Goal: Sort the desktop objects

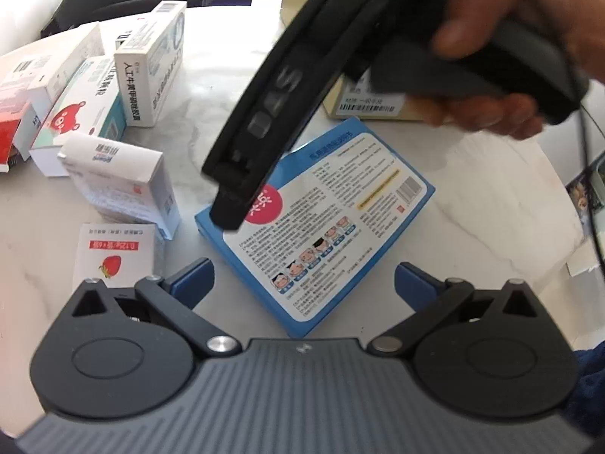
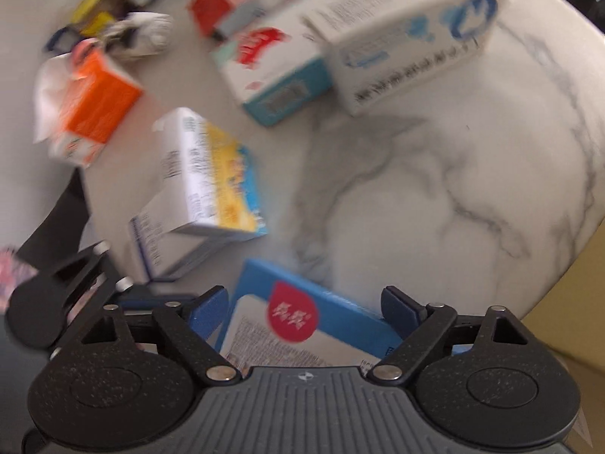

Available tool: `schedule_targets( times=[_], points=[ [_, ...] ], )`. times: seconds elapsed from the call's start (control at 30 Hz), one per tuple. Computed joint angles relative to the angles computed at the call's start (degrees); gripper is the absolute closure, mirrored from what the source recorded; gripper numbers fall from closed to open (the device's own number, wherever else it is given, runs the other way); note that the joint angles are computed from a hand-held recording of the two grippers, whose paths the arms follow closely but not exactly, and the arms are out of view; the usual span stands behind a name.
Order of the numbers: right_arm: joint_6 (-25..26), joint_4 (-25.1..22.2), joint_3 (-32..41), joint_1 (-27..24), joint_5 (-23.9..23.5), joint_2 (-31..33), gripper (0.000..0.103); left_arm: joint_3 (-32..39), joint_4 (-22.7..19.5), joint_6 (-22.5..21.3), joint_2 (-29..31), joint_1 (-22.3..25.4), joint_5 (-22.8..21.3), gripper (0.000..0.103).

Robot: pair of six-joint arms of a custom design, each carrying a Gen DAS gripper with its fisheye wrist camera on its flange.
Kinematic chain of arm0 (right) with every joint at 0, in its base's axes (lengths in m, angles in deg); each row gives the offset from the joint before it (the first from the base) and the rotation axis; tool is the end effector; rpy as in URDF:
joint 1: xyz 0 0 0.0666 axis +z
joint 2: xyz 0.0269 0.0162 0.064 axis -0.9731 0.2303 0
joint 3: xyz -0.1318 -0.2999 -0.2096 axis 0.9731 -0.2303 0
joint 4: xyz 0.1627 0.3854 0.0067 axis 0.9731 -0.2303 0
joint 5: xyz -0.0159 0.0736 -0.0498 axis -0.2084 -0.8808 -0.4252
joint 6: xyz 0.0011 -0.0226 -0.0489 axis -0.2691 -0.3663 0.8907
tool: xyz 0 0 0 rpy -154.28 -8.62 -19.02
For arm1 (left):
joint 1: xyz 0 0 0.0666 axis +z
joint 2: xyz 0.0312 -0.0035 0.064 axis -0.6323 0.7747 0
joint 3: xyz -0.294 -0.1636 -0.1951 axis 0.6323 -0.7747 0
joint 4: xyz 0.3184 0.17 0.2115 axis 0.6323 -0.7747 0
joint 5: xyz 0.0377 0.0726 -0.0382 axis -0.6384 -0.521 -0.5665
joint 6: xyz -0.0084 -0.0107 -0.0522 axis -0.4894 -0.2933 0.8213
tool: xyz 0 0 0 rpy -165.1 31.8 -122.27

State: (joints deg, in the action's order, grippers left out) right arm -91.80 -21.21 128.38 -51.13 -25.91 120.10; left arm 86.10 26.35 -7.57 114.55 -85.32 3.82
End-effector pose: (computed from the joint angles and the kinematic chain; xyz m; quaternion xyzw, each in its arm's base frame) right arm 0.3860 0.1948 0.4747 -0.2048 0.9636 0.1577 0.0685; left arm 0.3096 -0.3302 0.4378 0.3311 0.8988 -0.1904 0.2151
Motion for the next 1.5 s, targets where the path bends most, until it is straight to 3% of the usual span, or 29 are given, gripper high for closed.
schedule_targets(
  times=[0.13, 0.27, 0.43, 0.53, 0.67, 0.8, 1.07, 1.17, 1.5],
  points=[
    [-6.4, 4.8, -3.0, -0.3, 4.5, -6.9, 0.012, 0.6, -0.7, -0.5, 0.9, 0.2, 0.3, 0.0],
    [-17.3, 8.3, -9.3, -2.0, 6.7, -13.9, 0.01, 1.4, -1.3, -1.4, 1.7, -1.0, -1.9, 0.0],
    [-27.9, 9.0, -19.8, -6.1, 5.9, -23.4, 0.01, 2.0, -3.3, -3.7, 3.1, -1.4, -2.2, 0.0],
    [-30.9, 12.9, -24.4, -7.5, 4.5, -26.1, 0.01, 2.3, -5.4, -4.6, 3.8, -1.6, -1.8, 0.0],
    [-30.2, 18.1, -26.4, -6.5, 1.5, -25.7, 0.01, 2.7, -5.6, -5.0, 4.4, -2.6, -3.1, 0.0],
    [-29.9, 18.3, -25.6, -3.5, 3.7, -24.3, 0.006, 4.3, -6.5, -2.8, 5.1, -2.1, -2.6, 0.0],
    [-33.0, 19.3, -24.1, -9.2, -3.9, -28.0, 0.006, 8.2, -6.2, 0.8, 5.4, 0.1, -0.6, 0.0],
    [-32.5, 19.3, -21.8, -9.8, -3.9, -27.2, 0.002, 9.3, -5.5, 1.4, 5.7, 0.0, -1.2, 0.0],
    [-28.5, 18.2, -17.3, -9.6, -1.6, -23.4, 0.002, 11.0, -3.6, 2.7, 8.2, 0.6, -3.6, 0.0]
  ],
)
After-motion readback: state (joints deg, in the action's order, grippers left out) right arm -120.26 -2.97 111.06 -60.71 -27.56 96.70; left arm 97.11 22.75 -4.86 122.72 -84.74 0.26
